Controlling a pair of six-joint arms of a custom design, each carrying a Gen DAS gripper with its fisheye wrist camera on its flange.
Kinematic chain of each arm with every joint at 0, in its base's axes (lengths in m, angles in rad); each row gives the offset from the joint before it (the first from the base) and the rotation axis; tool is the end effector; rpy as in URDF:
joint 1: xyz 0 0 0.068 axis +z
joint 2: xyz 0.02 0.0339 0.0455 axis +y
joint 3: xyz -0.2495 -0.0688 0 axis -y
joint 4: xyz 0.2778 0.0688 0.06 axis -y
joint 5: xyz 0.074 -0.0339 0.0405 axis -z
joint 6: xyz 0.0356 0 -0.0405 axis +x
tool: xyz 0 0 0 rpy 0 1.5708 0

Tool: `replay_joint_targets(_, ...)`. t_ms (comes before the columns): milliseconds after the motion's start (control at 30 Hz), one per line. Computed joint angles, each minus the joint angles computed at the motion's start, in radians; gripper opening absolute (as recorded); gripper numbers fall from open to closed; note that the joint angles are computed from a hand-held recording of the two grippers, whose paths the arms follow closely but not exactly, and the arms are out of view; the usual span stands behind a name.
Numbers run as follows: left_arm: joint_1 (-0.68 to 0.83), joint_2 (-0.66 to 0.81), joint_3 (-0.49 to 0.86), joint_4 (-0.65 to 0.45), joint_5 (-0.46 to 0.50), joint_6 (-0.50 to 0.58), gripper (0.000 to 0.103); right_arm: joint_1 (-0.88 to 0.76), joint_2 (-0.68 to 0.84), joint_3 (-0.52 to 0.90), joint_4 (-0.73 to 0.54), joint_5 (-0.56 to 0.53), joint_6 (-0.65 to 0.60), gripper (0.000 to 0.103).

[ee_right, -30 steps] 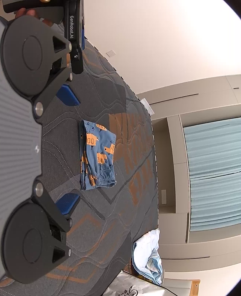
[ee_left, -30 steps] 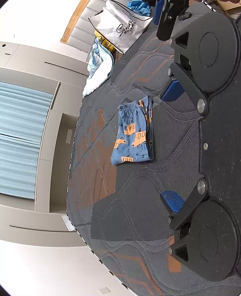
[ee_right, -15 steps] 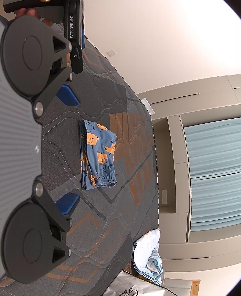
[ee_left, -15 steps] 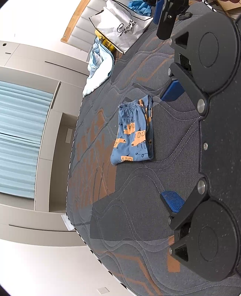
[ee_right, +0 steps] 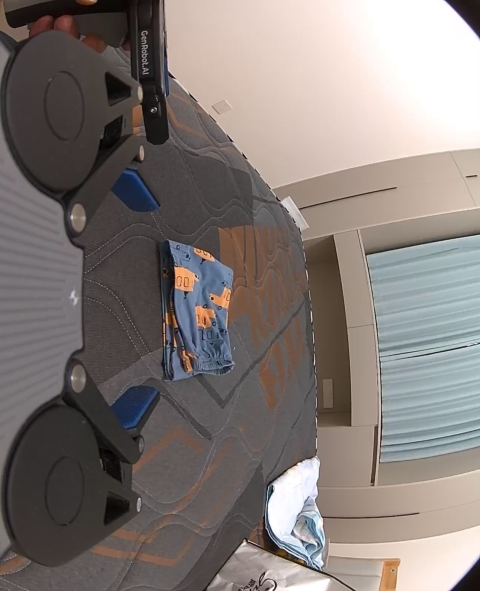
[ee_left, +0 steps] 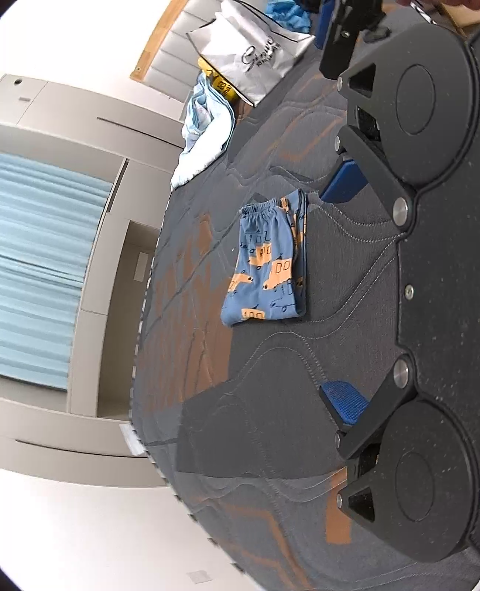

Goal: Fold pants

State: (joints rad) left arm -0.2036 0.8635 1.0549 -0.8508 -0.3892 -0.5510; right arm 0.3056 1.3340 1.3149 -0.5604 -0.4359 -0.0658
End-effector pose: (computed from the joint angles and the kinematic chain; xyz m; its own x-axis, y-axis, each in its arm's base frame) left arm 0.2022 -0.0280 0.3494 -0.4554 -0.4006 -0.7951 -0.4050 0.8885 -0.2157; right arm 0.3095 0.1134 0.3525 -0.4810 -0.2143 -0.8501 -0.6427 0.7457 0.1757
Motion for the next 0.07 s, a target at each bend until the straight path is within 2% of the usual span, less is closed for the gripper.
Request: replay_joint_targets(67, 0.005, 0.004, 0.0, -0.005, 0.004, -0.003, 0.102, -0.001, 0.001, -0.001, 0.0, -0.001, 0.002, 0.103)
